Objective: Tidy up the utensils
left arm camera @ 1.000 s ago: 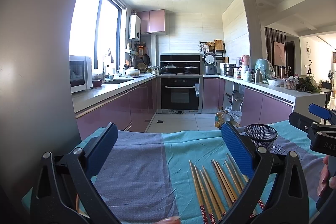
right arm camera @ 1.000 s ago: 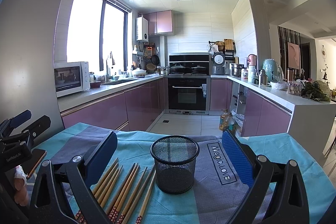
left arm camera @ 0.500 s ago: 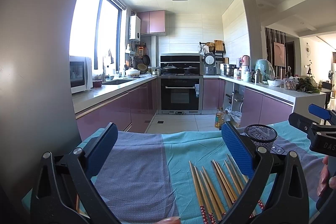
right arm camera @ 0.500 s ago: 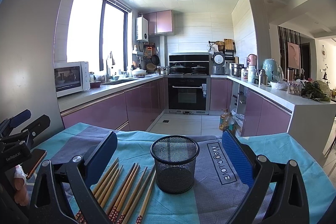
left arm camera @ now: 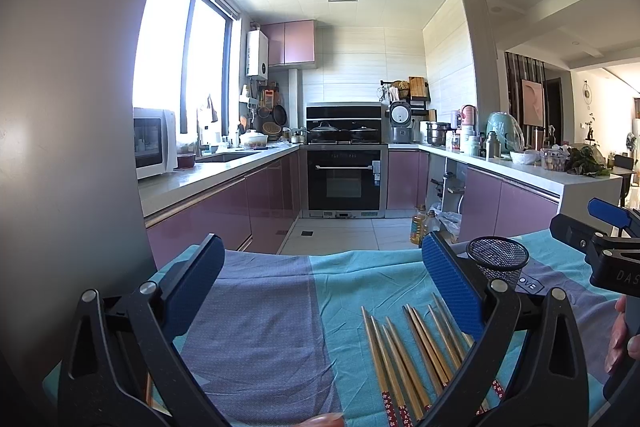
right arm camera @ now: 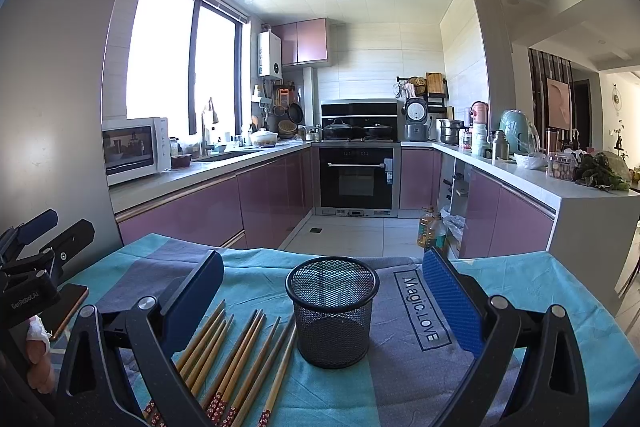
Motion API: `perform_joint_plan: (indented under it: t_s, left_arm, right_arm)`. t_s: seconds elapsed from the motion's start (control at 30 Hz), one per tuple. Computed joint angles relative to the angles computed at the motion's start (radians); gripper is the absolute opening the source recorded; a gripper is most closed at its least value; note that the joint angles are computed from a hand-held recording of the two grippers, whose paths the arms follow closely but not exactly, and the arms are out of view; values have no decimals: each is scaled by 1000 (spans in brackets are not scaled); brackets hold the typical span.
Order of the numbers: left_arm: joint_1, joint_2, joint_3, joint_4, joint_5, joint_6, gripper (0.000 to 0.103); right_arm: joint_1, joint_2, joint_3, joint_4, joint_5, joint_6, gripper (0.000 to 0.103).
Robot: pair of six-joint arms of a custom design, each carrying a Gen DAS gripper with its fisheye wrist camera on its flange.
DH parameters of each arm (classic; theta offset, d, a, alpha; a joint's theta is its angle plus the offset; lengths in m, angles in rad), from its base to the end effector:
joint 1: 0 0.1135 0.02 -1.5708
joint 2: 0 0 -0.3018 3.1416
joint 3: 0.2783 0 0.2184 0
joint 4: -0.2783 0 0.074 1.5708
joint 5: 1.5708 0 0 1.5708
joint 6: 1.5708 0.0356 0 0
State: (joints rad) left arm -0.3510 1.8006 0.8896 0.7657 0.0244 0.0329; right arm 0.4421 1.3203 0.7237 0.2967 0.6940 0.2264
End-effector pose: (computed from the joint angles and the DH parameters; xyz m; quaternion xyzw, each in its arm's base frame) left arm 0.3502 -0.1292 0.2624 0.1522 0.7411 -0.1127 0.6442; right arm 0.2352 0.0861 0.3076 0.1192 0.7742 -0.0754 0.6171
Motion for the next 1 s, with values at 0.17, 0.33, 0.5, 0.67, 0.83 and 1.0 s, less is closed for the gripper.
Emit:
perform_joint_plan:
  t_s: [0.17, 0.33, 0.5, 0.67, 0.83, 1.0]
  left_arm:
    - [1, -5, 1, -6, 1, 1, 97]
    - [2, -7, 1, -8, 4, 0, 97]
    - [0, -5, -1, -3, 0, 1, 97]
    - [-1, -5, -2, -3, 0, 0, 97]
    - [-2, -7, -2, -7, 0, 1, 97]
    - [-2, 11, 5, -16, 7, 5, 97]
  right_arm:
    - [-3, 1, 2, -3, -3, 1, 96]
    - [-4, 3, 3, -3, -4, 3, 96]
    - [-7, 4, 1, 0, -8, 3, 96]
    - [-14, 1, -1, 0, -17, 7, 96]
    - [-17, 2, 2, -4, -23, 9, 96]
    - [-27, 4, 12, -37, -63, 20, 96]
